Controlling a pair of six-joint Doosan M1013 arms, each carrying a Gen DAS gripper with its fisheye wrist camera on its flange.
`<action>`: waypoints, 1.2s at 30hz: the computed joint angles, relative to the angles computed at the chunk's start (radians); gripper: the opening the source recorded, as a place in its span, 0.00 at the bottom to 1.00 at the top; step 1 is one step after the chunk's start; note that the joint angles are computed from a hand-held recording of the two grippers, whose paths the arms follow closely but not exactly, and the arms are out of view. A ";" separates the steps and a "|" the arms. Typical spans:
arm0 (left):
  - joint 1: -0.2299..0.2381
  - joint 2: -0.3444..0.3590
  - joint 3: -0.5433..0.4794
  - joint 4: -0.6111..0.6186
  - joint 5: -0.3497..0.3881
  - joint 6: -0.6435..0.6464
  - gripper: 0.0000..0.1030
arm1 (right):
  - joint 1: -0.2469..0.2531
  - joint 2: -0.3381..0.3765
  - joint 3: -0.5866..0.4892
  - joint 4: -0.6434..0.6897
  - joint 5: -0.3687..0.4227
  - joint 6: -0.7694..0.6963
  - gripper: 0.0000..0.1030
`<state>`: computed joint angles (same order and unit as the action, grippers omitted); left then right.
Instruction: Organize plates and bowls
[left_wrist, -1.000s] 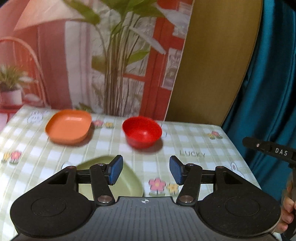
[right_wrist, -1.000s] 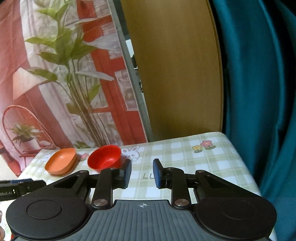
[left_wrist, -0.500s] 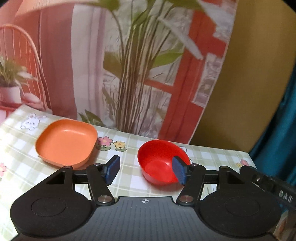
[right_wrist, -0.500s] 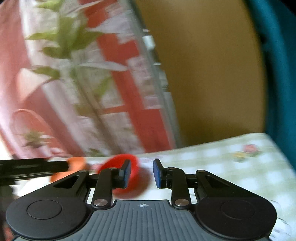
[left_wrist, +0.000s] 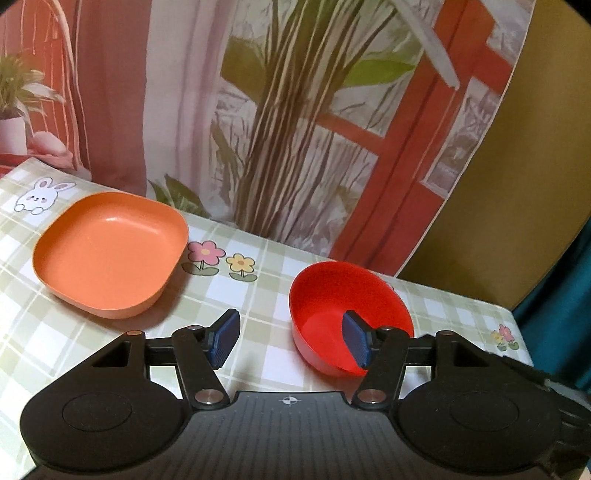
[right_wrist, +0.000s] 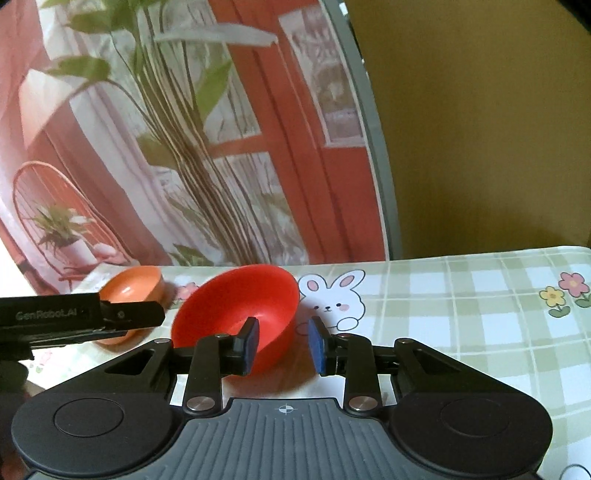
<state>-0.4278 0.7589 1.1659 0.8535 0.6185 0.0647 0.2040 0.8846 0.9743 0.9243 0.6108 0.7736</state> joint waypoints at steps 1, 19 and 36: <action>0.000 0.005 -0.009 -0.013 0.012 0.021 0.61 | 0.003 0.006 -0.010 -0.025 0.000 0.024 0.26; 0.025 0.052 -0.079 -0.223 -0.001 0.287 0.15 | 0.010 0.048 -0.082 -0.079 0.051 0.091 0.12; -0.010 -0.032 0.019 -0.110 0.019 0.239 0.15 | 0.017 -0.058 0.047 -0.037 0.034 0.016 0.11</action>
<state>-0.4380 0.7272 1.1846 0.7430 0.6376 0.3035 0.2209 0.8271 1.0208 0.8868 0.6445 0.7896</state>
